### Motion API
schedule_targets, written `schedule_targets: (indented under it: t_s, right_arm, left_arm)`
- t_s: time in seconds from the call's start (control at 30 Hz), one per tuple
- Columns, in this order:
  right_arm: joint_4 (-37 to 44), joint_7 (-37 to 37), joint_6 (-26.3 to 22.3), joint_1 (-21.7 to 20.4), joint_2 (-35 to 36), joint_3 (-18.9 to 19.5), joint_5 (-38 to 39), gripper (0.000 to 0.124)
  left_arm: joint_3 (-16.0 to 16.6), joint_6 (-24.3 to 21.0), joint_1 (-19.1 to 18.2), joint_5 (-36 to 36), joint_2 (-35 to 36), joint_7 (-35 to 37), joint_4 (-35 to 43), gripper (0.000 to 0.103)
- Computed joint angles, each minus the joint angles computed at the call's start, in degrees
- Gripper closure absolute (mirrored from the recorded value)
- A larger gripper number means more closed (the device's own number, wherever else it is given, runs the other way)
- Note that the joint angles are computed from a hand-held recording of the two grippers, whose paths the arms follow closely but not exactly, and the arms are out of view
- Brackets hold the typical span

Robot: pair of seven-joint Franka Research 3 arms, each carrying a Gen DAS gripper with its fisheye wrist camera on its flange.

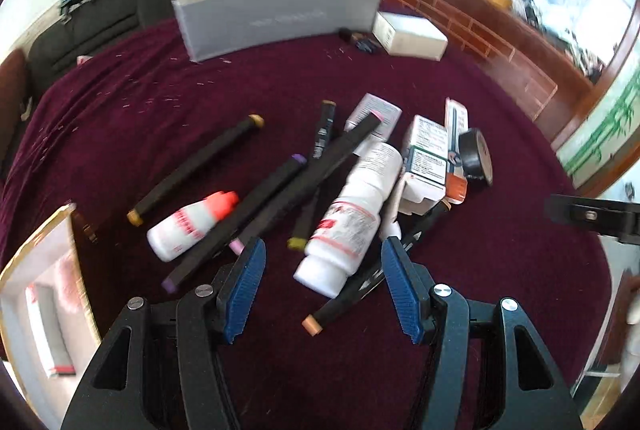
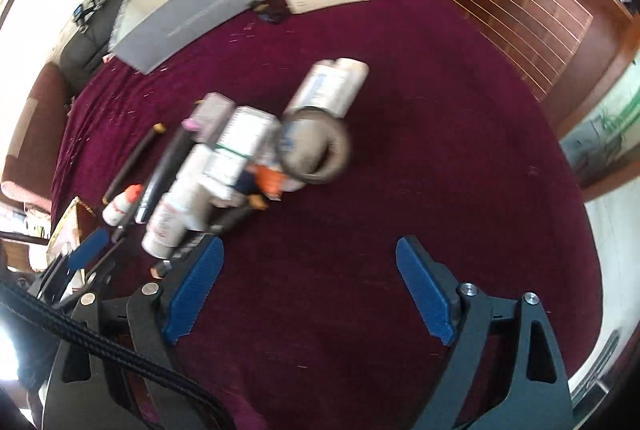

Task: Organize objects
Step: 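Grasp the white pill bottle with the left gripper while the right gripper grasps the medicine box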

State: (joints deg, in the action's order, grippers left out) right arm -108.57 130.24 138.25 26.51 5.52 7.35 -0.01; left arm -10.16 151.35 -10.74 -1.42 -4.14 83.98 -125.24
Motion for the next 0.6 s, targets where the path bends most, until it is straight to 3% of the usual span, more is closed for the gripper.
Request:
schedule_targets:
  t_s: [0.23, 0.27, 0.33, 0.43, 0.6]
  right_arm:
    - [-4.76, -2.65, 1.11, -2.23, -3.02, -0.56, 2.93, 0.034]
    - [-5.05, -3.10, 1.14, -2.51, -3.24, -0.62, 3.16, 0.034]
    - [-5.49, -3.50, 1.28, -2.82, -3.58, -0.57, 3.09, 0.034]
    - [-5.32, -5.04, 1.44, -3.16, -3.38, -0.45, 3.67, 0.034]
    - [-3.91, -9.67, 1.45, -2.82, -2.00, 0.14, 6.05, 0.034]
  left_arm:
    - [-1.74, -3.20, -0.66, 8.85, 5.57, -2.54, 5.81, 0.050]
    - [-1.89, -4.04, -0.86, 9.97, 6.54, -3.30, 6.71, 0.052]
    - [-1.96, -5.52, -1.34, 13.44, 7.64, -6.70, 7.56, 0.068]
    - [-2.35, -5.65, -0.81, 7.13, 6.86, -5.62, 6.65, 0.073]
    - [-1.74, -5.44, -0.87, 4.19, 0.28, -7.41, 0.36, 0.073]
